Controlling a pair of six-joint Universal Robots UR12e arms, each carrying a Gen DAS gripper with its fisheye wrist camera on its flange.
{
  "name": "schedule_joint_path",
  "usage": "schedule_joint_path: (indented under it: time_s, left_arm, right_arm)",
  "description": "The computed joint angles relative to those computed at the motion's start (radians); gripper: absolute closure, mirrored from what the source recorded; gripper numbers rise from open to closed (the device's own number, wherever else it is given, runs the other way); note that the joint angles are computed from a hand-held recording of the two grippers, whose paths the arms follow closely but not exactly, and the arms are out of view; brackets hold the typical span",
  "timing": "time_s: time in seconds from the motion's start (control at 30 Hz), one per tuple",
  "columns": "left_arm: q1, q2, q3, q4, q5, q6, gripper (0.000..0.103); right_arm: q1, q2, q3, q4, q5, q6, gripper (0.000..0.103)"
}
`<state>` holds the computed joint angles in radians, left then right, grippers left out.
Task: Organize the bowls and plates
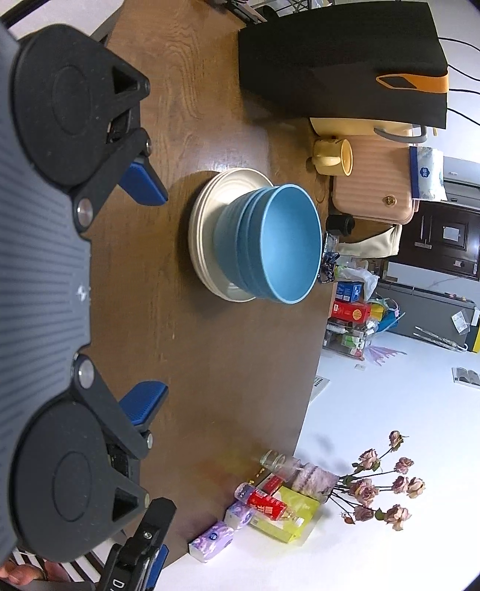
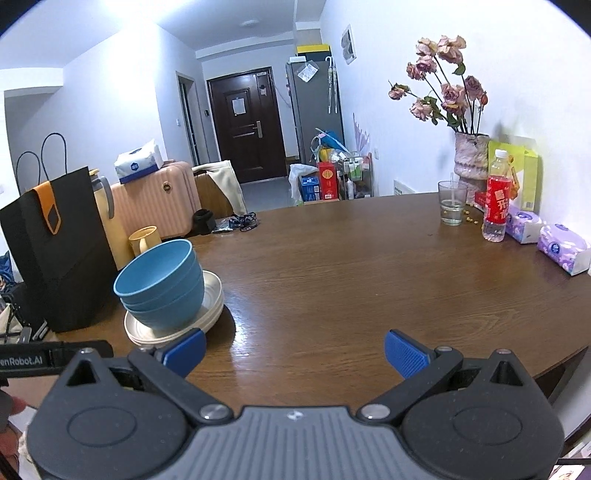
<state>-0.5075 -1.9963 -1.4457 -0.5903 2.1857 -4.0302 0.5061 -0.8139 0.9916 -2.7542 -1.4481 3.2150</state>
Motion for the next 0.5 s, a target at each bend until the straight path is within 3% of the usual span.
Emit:
schedule_joint_path:
  time_s: [0.5]
  left_arm:
    - [-0.033,-0.006,0.005,0.001,0.028,0.023,0.000]
  right_arm:
    - [-0.018,-0.046,0.101,-0.114,0.035,-0.045,0.000]
